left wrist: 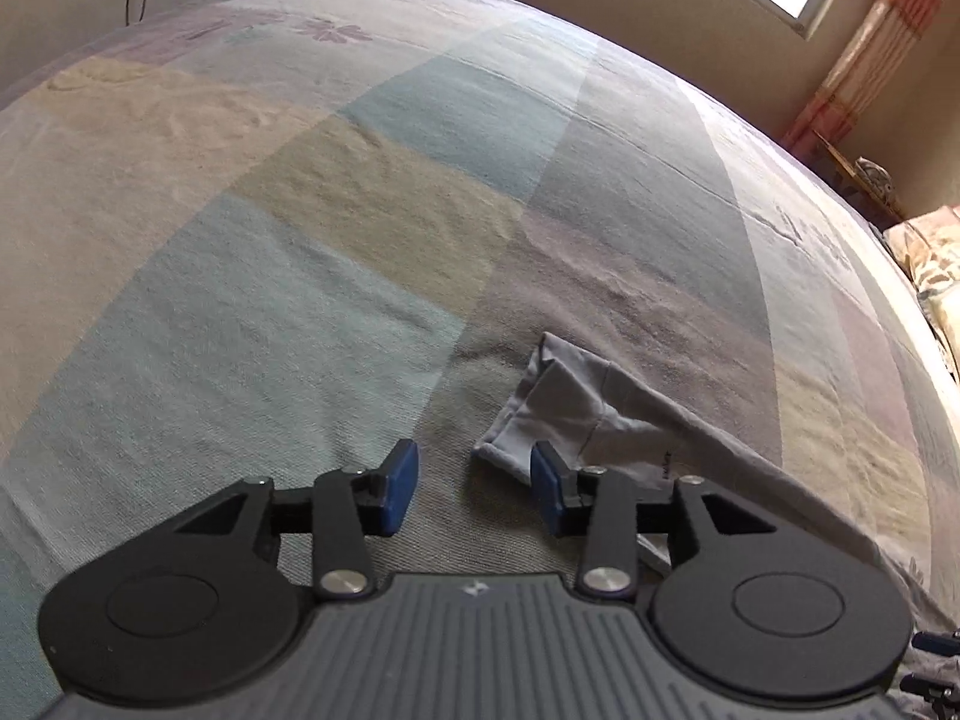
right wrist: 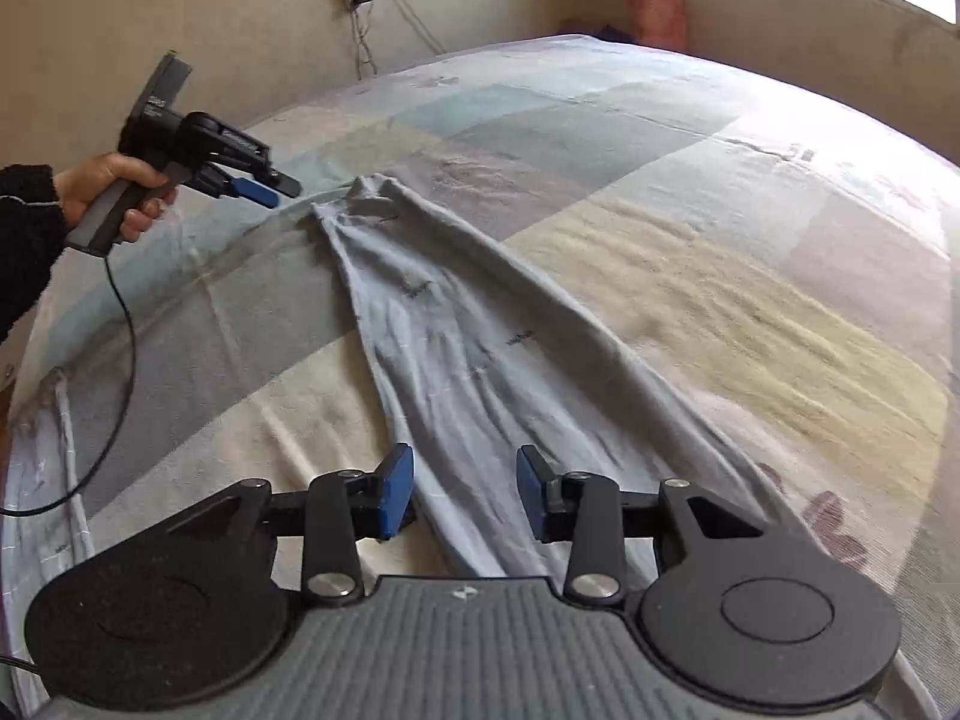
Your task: Fold clothes
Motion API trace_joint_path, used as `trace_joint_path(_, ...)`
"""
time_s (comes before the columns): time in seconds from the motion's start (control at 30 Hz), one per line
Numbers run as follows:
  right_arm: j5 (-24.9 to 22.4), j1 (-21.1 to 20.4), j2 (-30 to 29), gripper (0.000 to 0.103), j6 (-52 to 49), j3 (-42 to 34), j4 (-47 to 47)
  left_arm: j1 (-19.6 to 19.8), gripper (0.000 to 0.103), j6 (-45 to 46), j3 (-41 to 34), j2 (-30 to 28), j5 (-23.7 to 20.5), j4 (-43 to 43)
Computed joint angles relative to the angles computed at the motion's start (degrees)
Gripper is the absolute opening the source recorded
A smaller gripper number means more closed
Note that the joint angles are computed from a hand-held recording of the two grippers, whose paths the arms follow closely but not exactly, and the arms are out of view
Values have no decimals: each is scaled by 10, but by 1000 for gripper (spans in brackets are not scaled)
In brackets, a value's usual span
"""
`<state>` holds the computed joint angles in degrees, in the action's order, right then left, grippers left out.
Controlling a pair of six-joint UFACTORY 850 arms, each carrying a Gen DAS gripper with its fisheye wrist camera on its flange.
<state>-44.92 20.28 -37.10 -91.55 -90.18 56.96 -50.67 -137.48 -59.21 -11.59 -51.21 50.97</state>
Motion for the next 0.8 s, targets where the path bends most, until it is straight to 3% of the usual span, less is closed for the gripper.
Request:
trace_joint_path(0.1,105,-1,19,55,21,44,-8,13,54,62,-63,-51,58,62)
trace_joint_path(0.23,148,-8,27,62,41,85,22,24,60,200,-185,-159,118,98)
trace_joint_path(0.3,164,-6,34,71,4,107,76,25,60,296,-242,-210,122,68)
trace_joint_path(0.37,176,-1,39,78,-15,118,102,19,60,380,-287,-251,98,23)
trace_joint_path(0.57,168,-5,43,89,-60,131,134,-17,63,319,-213,-207,98,45)
trace_joint_path(0.7,162,-9,50,92,-68,136,134,-15,62,380,-235,-203,77,-27)
trace_joint_path(0.8,169,-18,72,92,-103,156,173,-17,66,371,-260,-218,66,11)
